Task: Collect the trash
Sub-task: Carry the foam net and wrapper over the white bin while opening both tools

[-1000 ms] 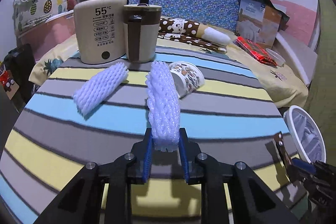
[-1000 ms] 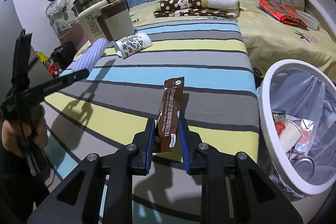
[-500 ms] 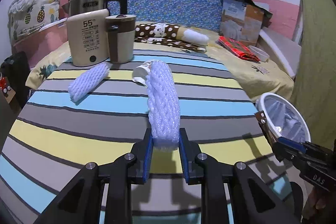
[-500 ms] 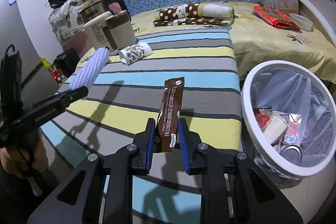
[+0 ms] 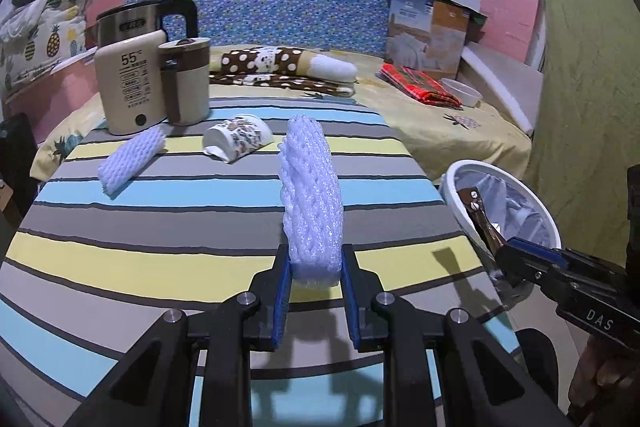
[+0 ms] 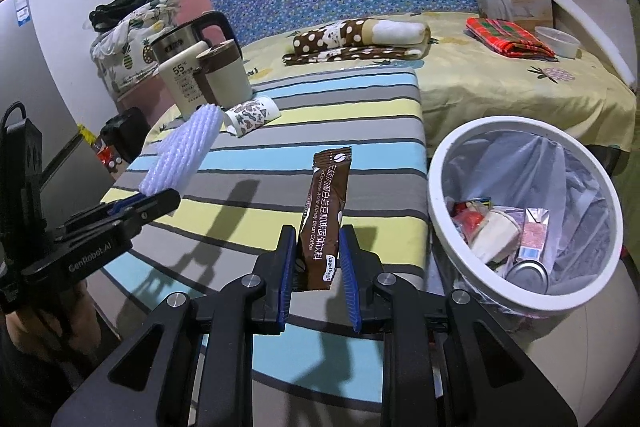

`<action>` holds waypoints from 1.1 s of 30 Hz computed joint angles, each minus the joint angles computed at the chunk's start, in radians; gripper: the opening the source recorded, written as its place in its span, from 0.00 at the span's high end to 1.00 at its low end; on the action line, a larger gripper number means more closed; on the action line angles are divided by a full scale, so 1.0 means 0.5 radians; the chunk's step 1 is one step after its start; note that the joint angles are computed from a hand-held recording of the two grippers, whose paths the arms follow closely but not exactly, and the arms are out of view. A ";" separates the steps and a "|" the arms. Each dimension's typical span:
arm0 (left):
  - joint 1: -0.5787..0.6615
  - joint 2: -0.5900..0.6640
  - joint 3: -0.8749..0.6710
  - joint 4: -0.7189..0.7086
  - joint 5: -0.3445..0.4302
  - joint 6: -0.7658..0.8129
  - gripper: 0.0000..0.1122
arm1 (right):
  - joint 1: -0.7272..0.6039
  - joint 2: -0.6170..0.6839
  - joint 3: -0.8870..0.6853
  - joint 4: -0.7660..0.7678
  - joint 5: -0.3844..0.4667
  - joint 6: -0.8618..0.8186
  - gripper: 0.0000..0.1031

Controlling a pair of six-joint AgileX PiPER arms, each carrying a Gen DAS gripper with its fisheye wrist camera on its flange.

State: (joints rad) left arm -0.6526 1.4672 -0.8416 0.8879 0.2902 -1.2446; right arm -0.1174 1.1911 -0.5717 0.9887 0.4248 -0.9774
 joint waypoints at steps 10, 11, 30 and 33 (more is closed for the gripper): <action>-0.122 0.120 -0.157 -0.134 0.003 0.162 0.79 | -0.261 -0.065 0.034 0.072 0.087 -0.136 0.76; -0.135 0.137 -0.178 -0.149 0.000 0.182 0.79 | -0.298 -0.067 0.038 0.085 0.102 -0.163 0.76; -0.363 0.700 -0.884 -0.959 0.002 1.138 0.79 | -0.972 0.037 0.005 0.207 0.278 -0.452 0.76; -0.383 0.789 -0.991 -1.092 0.017 1.286 0.79 | -1.000 0.080 -0.020 0.204 0.276 -0.454 0.76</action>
